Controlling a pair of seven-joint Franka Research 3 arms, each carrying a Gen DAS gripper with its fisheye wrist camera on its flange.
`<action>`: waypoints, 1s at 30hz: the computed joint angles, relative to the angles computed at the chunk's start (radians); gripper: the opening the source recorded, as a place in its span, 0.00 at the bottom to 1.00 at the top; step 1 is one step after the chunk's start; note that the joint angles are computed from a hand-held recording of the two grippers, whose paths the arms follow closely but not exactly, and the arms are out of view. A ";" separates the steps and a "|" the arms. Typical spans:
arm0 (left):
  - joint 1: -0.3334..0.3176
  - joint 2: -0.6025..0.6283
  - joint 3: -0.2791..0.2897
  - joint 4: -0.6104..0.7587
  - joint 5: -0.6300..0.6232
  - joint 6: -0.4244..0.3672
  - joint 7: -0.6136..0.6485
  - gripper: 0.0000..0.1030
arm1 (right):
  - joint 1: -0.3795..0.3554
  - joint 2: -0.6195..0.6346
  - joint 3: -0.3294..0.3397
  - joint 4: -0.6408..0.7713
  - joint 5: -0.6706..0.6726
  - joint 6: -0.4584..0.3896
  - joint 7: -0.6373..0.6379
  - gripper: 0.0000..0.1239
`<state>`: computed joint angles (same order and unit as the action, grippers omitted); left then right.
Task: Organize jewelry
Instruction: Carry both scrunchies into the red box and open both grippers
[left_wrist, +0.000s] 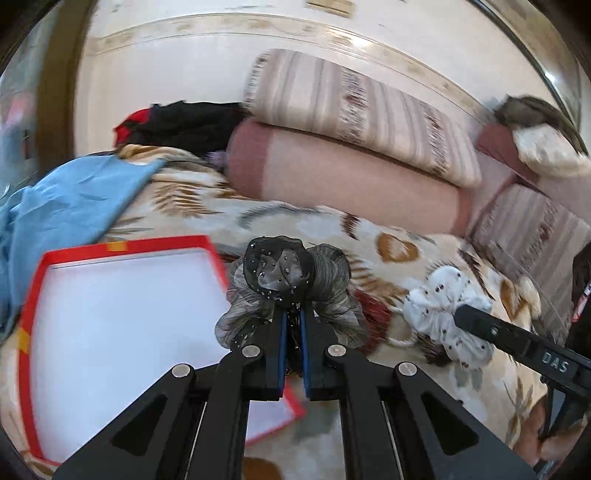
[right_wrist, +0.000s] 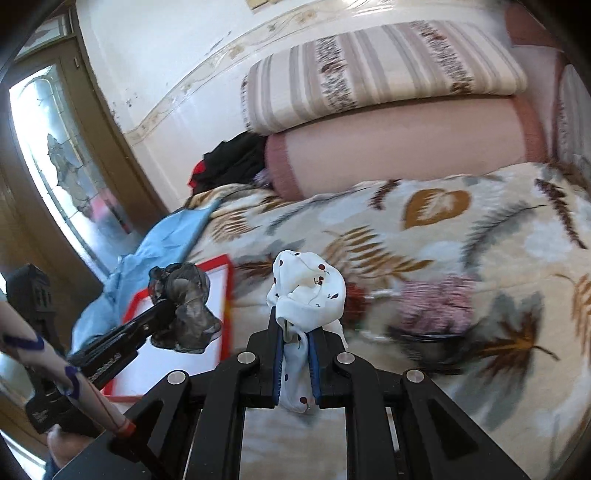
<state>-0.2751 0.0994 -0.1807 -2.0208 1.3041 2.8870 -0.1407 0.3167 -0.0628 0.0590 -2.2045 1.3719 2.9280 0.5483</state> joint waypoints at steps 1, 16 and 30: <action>0.011 -0.018 0.009 -0.019 -0.008 0.000 -0.004 0.06 | 0.002 0.013 0.006 0.017 -0.058 -0.019 0.063 0.10; 0.224 -0.073 0.073 -0.159 -0.315 0.040 0.135 0.06 | 0.082 0.399 0.092 0.477 -0.654 -0.161 0.647 0.10; 0.230 -0.021 0.085 -0.136 -0.521 -0.038 0.320 0.06 | 0.131 0.747 0.088 0.912 -0.952 -0.298 0.946 0.11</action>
